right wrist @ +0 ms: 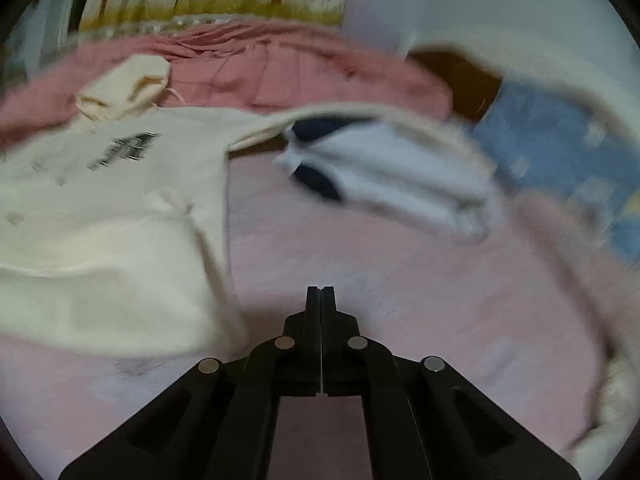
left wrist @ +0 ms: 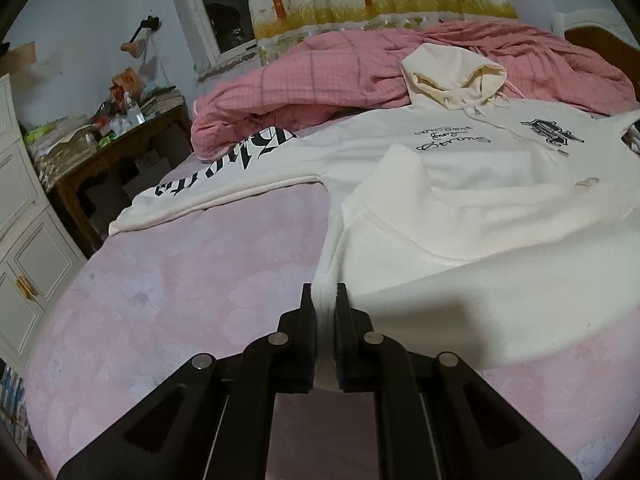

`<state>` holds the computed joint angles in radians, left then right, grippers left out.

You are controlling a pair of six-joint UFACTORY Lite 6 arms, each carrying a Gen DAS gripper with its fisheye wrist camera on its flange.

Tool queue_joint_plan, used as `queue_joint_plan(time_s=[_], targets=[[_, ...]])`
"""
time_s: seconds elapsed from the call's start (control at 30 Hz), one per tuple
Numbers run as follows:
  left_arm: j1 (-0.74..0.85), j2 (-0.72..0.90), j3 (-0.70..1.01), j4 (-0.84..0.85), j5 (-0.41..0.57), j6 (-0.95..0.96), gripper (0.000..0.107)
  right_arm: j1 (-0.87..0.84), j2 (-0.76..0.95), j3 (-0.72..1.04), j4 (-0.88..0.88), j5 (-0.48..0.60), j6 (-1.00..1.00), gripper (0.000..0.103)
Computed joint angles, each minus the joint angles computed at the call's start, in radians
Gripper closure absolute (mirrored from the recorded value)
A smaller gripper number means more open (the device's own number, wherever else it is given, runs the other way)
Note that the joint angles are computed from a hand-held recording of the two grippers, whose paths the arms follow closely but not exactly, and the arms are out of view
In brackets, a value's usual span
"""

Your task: Fold large clothes

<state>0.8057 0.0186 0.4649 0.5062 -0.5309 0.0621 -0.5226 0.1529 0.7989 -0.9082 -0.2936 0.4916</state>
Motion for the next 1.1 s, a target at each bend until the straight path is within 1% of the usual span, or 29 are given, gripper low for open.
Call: queue_joint_plan(time_s=[0.03, 0.07, 0.13, 0.17, 0.2, 0.23, 0.27, 0.3, 0.33, 0.4, 0.43, 0.47, 0.5, 0.53, 0.57, 0.6, 0.63, 0.67, 0.7, 0.73, 0.77, 0.83, 0.87, 0.9, 0.93, 0.97, 1.0, 1.07, 1.1], targets=[[0.01, -0.011, -0.004, 0.029, -0.002, -0.026, 0.094, -0.015, 0.017, 0.009, -0.025, -0.007, 0.038, 0.103], [0.032, -0.016, -0.004, 0.096, -0.012, -0.081, 0.092, -0.031, 0.023, 0.011, -0.059, -0.022, 0.076, 0.103], [0.1, -0.034, -0.003, 0.279, -0.057, -0.234, 0.089, -0.073, -0.015, -0.019, -0.181, -0.105, 0.184, 0.103], [0.139, -0.045, -0.001, 0.377, -0.088, -0.314, 0.088, -0.097, -0.054, -0.043, -0.255, -0.166, 0.25, 0.103], [0.173, -0.064, -0.005, 0.443, -0.119, -0.371, 0.077, -0.116, -0.078, -0.051, -0.339, -0.218, 0.33, 0.103], [0.205, -0.091, -0.015, 0.485, -0.151, -0.41, 0.058, -0.141, -0.097, -0.057, -0.443, -0.285, 0.426, 0.103], [0.234, -0.12, -0.03, 0.507, -0.185, -0.43, 0.047, -0.155, -0.103, -0.049, -0.548, -0.37, 0.53, 0.103], [0.271, -0.156, -0.051, 0.525, -0.231, -0.452, 0.032, -0.147, -0.099, -0.029, -0.629, -0.414, 0.608, 0.103], [0.306, -0.185, -0.063, 0.561, -0.274, -0.488, 0.025, -0.111, -0.098, -0.007, -0.695, -0.43, 0.679, 0.103], [0.369, -0.22, -0.061, 0.695, -0.364, -0.596, 0.023, -0.016, -0.086, 0.027, -0.727, -0.376, 0.752, 0.103], [0.355, -0.231, -0.048, 0.737, -0.359, -0.642, 0.023, 0.04, -0.058, 0.061, -0.738, -0.325, 0.797, 0.102], [0.313, -0.24, -0.038, 0.741, -0.311, -0.661, 0.023, 0.076, -0.033, 0.087, -0.749, -0.286, 0.83, 0.1], [0.249, -0.239, -0.023, 0.727, -0.234, -0.67, 0.023, 0.128, 0.014, 0.136, -0.776, -0.224, 0.89, 0.099], [0.18, -0.203, 0.017, 0.746, -0.155, -0.702, 0.028, 0.181, 0.076, 0.194, -0.81, -0.157, 0.957, 0.099], [0.13, -0.127, 0.079, 0.801, -0.115, -0.766, 0.035, 0.218, 0.123, 0.233, -0.842, -0.108, 1.005, 0.099], [0.098, -0.057, 0.129, 0.815, -0.091, -0.801, 0.041, 0.245, 0.159, 0.259, -0.874, -0.064, 1.047, 0.099], [0.063, -0.005, 0.163, 0.786, -0.041, -0.795, 0.042, 0.264, 0.194, 0.281, -0.874, -0.028, 1.051, 0.099], [0.018, 0.052, 0.206, 0.716, 0.039, -0.767, 0.044, 0.276, 0.235, 0.308, -0.843, -0.001, 1.013, 0.099], [-0.007, 0.108, 0.259, 0.688, 0.105, -0.78, 0.051, 0.281, 0.255, 0.314, -0.812, 0.011, 0.977, 0.099], [-0.018, 0.164, 0.31, 0.701, 0.146, -0.835, 0.054, 0.273, 0.262, 0.301, -0.767, 0.01, 0.931, 0.099], [-0.009, 0.24, 0.376, 0.757, 0.169, -0.931, 0.053, 0.259, 0.276, 0.303, -0.746, -0.003, 0.914, 0.099], [0.045, 0.332, 0.462, 0.917, 0.13, -1.134, 0.052, 0.241, 0.283, 0.299, -0.681, -0.017, 0.869, 0.099], [0.073, 0.351, 0.482, 0.967, 0.095, -1.19, 0.052, 0.239, 0.273, 0.284, -0.597, 0.004, 0.802, 0.099], [0.088, 0.345, 0.481, 0.977, 0.093, -1.204, 0.051, 0.231, 0.263, 0.269, -0.533, 0.01, 0.747, 0.099], [0.099, 0.329, 0.465, 0.947, 0.096, -1.176, 0.047, 0.219, 0.265, 0.265, -0.511, -0.002, 0.734, 0.099], [0.128, 0.312, 0.44, 0.919, 0.066, -1.132, 0.047, 0.205, 0.279, 0.273, -0.531, -0.026, 0.755, 0.099], [0.171, 0.3, 0.422, 0.933, 0.005, -1.12, 0.047, 0.192, 0.284, 0.281, -0.581, -0.048, 0.803, 0.099], [0.229, 0.271, 0.395, 0.997, -0.077, -1.136, 0.045, 0.169, 0.298, 0.299, -0.637, -0.09, 0.86, 0.099], [0.249, 0.249, 0.372, 1.022, -0.105, -1.136, 0.041, 0.161, 0.295, 0.295, -0.635, -0.105, 0.858, 0.099]])
